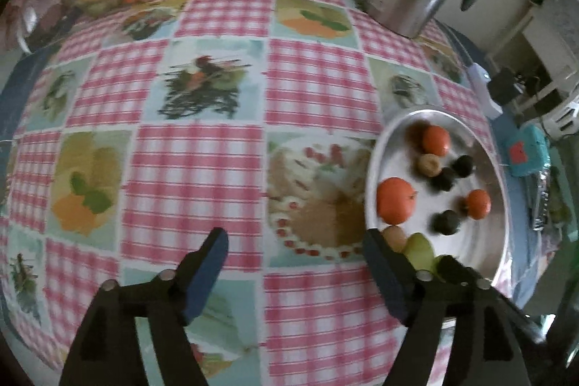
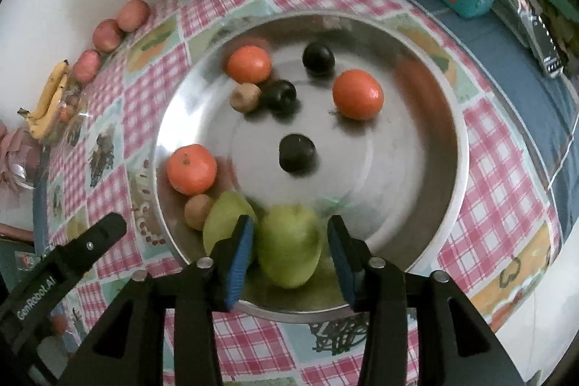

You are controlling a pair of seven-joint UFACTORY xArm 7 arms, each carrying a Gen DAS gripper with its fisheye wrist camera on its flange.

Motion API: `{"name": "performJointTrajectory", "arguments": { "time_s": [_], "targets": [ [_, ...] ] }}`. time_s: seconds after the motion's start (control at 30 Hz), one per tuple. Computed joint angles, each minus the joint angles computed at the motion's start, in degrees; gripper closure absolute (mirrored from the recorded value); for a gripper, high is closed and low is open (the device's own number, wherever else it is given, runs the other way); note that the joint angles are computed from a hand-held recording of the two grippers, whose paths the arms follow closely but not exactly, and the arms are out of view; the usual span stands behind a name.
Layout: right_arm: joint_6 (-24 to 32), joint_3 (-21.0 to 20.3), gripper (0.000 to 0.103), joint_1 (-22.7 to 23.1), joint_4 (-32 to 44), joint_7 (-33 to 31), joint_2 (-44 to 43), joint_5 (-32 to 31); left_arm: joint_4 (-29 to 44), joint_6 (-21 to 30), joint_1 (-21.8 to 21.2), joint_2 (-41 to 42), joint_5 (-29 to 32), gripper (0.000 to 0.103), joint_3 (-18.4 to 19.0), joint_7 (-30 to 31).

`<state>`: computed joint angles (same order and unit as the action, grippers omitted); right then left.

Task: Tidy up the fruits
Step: 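Open the left tool over the plate while the right tool releases the pear, then withdraw both open tools from the plate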

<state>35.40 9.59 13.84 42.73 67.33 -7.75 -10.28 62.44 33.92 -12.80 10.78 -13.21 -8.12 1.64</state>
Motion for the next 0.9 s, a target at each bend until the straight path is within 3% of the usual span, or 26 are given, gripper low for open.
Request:
{"name": "performJointTrajectory", "arguments": {
  "time_s": [0.13,0.27,0.43,0.5,0.63,0.9],
  "targets": [
    [-0.08,0.16,0.049,0.08,0.18,-0.01,-0.06,-0.69,-3.31,-3.87,-0.61,-2.05,4.58,0.000,1.24,-3.08],
    [-1.37,0.40,0.026,0.04,0.24,0.24,0.00,-2.07,-5.69,-6.10,-0.11,-3.63,6.00,0.000,1.54,-3.91],
    [-4.25,0.60,0.021,0.34,0.34,-0.08,0.69,-3.43,-7.24,-7.73,0.60,-5.00,6.42,0.000,1.84,-4.32],
    [-4.79,0.67,0.007,0.45,0.29,-0.43,0.64,-3.93,-7.70,-8.12,0.98,-5.61,5.56,0.000,1.75,-3.47],
    [-5.34,1.36,0.007,0.56,0.72,0.18,0.45,-6.83,-8.79,-8.16,1.67,-7.66,1.77,0.000,1.65,-0.56],
    [-1.20,1.70,0.007,2.25,3.49,-2.99,1.26,-5.68,-10.45,-7.98,2.31,-11.45,17.77,0.000,3.20,-12.70]
  ]
}}
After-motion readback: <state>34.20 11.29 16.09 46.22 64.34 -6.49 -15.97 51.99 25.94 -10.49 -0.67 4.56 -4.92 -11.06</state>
